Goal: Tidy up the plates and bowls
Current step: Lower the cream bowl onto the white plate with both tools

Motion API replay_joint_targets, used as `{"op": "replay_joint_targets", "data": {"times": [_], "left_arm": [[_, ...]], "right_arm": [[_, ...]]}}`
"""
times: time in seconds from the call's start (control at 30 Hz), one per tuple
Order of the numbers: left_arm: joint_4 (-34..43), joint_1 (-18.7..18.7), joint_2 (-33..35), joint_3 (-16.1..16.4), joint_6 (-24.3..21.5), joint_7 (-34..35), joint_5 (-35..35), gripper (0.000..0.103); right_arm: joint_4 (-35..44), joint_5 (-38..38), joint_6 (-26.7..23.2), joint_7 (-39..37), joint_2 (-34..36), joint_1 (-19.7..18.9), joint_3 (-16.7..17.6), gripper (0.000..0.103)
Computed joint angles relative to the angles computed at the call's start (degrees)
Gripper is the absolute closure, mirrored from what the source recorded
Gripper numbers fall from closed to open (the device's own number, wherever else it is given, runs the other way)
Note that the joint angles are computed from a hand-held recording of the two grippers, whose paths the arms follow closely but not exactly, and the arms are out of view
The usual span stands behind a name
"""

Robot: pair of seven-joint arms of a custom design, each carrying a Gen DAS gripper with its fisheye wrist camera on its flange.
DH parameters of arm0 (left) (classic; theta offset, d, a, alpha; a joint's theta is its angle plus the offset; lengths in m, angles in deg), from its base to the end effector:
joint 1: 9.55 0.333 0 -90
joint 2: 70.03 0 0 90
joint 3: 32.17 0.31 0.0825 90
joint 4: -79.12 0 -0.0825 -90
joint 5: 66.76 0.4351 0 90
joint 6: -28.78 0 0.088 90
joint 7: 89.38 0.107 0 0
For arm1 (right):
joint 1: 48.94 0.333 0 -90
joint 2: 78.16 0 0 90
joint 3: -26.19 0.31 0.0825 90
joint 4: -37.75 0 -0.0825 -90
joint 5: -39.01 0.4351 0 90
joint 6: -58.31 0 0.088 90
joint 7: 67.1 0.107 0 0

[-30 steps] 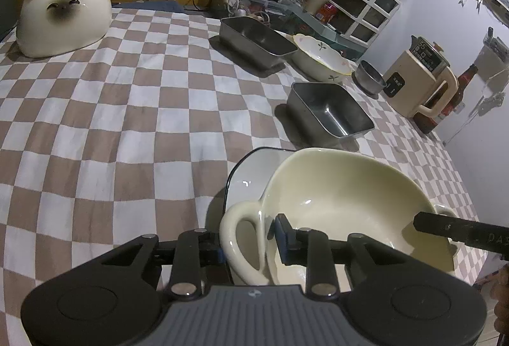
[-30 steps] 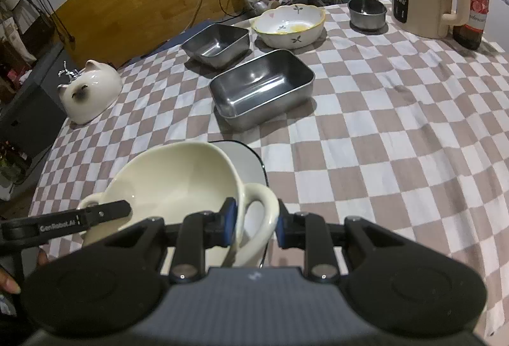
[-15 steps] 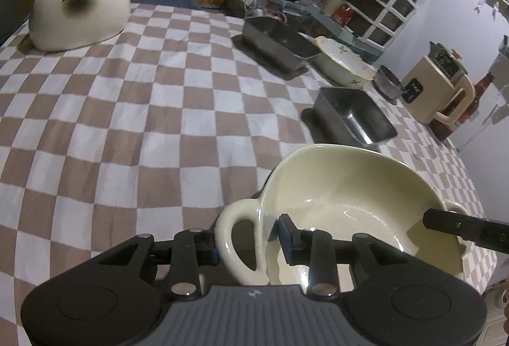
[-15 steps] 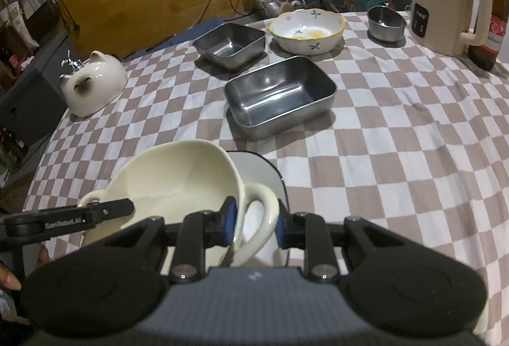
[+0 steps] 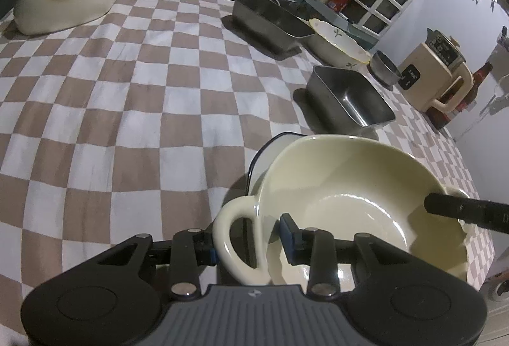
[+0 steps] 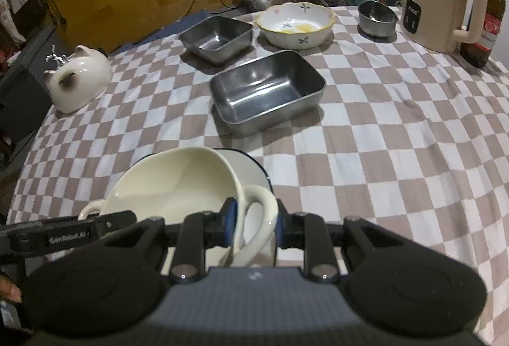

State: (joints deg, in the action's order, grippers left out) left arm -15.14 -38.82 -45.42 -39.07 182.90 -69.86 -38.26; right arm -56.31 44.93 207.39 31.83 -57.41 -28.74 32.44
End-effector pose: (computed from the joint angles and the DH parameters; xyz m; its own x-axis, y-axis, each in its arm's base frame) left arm 0.6086 -0.4495 0.4054 0.1263 -0.9279 0.3507 -0.7970 -0.3054 -0.5211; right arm 0.6760 0.3231 0.4483 0.2690 -0.9384 -0.2168 -0.8400 -0.1185 -0.5295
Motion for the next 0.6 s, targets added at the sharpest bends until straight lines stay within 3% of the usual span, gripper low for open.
{"op": "replay_joint_targets", "data": {"times": [0.27, 0.6], "left_arm": [[-0.14, -0.25, 0.03, 0.56, 0.58, -1.04, 1.03, 0.065], [1.85, -0.39, 0.67, 0.26, -2.82, 0.56, 1.21, 0.062]], "right_arm": [[0.97, -1.28, 0.37, -0.14, 0.72, 0.58, -0.29, 0.074], [2.49, 0.28, -1.68, -1.68, 1.67, -0.16, 0.19, 0.072]]}}
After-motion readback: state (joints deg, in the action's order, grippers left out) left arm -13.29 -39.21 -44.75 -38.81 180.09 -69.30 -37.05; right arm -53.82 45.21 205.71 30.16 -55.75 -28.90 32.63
